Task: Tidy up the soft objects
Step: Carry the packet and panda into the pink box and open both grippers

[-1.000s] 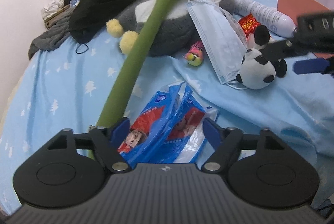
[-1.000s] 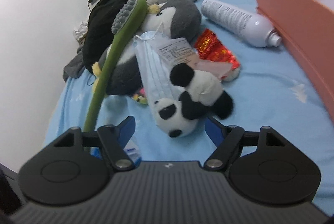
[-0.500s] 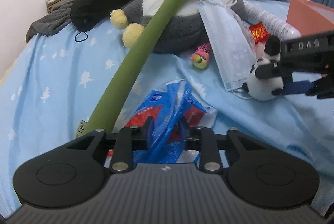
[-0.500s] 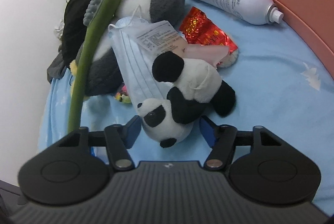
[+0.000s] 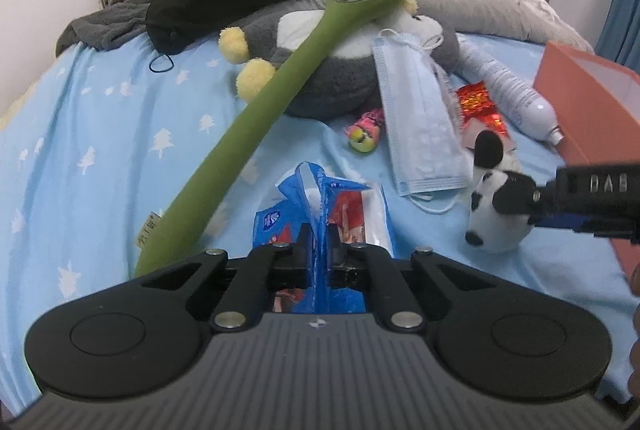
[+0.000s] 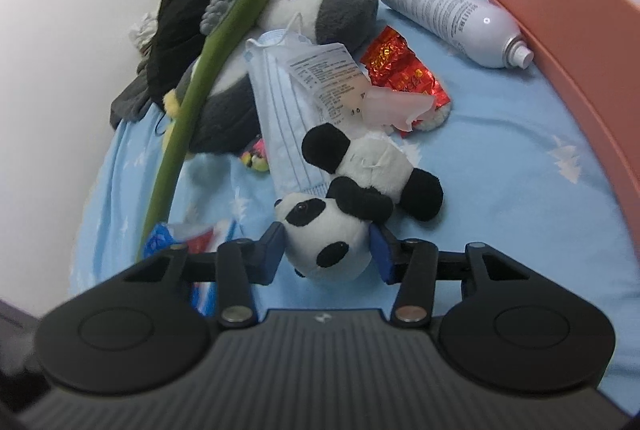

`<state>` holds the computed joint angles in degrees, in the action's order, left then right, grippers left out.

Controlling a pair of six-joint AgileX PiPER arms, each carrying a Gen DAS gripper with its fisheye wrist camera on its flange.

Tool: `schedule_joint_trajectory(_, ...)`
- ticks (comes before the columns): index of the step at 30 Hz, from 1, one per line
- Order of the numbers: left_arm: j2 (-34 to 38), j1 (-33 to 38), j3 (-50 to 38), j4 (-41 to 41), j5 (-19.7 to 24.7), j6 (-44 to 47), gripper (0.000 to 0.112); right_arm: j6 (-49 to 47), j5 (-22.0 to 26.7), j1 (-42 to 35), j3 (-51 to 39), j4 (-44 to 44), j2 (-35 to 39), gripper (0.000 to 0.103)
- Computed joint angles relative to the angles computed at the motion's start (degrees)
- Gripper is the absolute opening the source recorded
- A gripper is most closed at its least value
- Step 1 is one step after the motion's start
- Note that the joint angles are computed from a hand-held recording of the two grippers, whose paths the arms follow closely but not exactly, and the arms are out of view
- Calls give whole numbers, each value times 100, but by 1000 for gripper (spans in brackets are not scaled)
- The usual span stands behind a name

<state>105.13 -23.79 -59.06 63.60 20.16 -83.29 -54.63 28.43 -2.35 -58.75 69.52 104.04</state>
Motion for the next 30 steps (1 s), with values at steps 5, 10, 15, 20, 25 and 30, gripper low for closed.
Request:
schedule_joint_trajectory(5,-205,-87,25,-747,-12,367,7,-591,97,-208,496,53,-451,49)
schedule_joint_trajectory(10,-298,-292,-155,-1538,142,1062,7,-960,228,-445,827,58,-852,48)
schedule_joint_trajectory(15,-408,-554,-426,-1751,386,1229,7,-1116,409,-727,921,-35,-1218,47)
schedule_joint_trajectory(20,-381,-698,-904,-2330,562,1753,7,-1264,670,-1055,825,-209,-1480,46)
schedule_joint_trajectory(25,-241,-739,-1556,-3183,769,2628,7,-1373,889,-1368,600,-381,-1653,45)
schedule_joint_trajectory(30,-65,-853,-2434,-3577,1128,3190,7,-1456,1142,-1700,179,-493,-1823,45)
